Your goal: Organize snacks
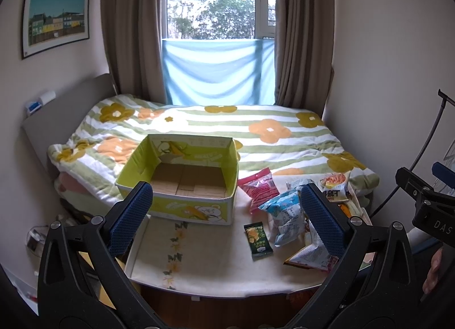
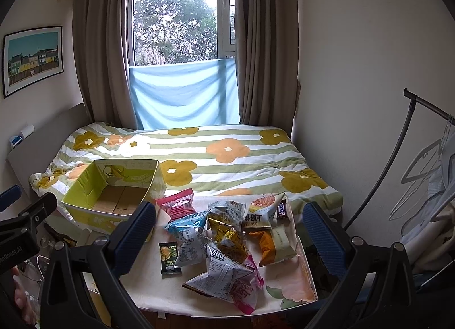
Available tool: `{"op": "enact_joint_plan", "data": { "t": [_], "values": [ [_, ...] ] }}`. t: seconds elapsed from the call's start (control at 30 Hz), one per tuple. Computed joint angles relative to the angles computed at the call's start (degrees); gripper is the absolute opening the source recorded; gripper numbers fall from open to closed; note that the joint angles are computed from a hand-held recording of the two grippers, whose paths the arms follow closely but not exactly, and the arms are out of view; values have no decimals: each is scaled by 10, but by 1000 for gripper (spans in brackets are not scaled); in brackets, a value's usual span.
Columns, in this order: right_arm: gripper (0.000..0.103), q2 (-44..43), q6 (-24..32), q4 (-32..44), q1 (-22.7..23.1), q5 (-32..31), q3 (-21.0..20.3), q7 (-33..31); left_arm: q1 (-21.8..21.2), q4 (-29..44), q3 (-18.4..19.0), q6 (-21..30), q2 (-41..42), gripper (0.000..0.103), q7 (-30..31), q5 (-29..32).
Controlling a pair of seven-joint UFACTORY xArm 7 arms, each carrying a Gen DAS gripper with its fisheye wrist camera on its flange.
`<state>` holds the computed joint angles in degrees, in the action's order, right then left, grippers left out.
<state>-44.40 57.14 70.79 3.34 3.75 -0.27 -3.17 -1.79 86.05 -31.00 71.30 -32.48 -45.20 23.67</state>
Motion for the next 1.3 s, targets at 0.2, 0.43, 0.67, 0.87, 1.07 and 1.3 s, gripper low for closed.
{"op": "enact_joint_plan", "data": {
  "t": [0.2,0.43,0.67,0.87,1.07,1.3],
  "values": [
    [103,10,14,4,-8,-8,3,9,-21,-2,25,5,18,103,22,-20],
    [103,18,44,-23,-30,-25,4,33,-71,-68,82,-42,25,103,52,-74],
    [103,51,60,-35,-21,-10,-27,5,-112,-89,116,-78,84,103,45,-139],
    [103,130,72,-18,9,62,-80,-86,-137,-55,125,-88,174,103,4,-143],
    [103,199,94,-11,2,100,-85,-187,-176,13,152,-75,282,103,-24,-144],
    [103,286,122,17,-20,149,-75,-272,-217,87,190,-64,394,100,-51,-170]
  ]
}}
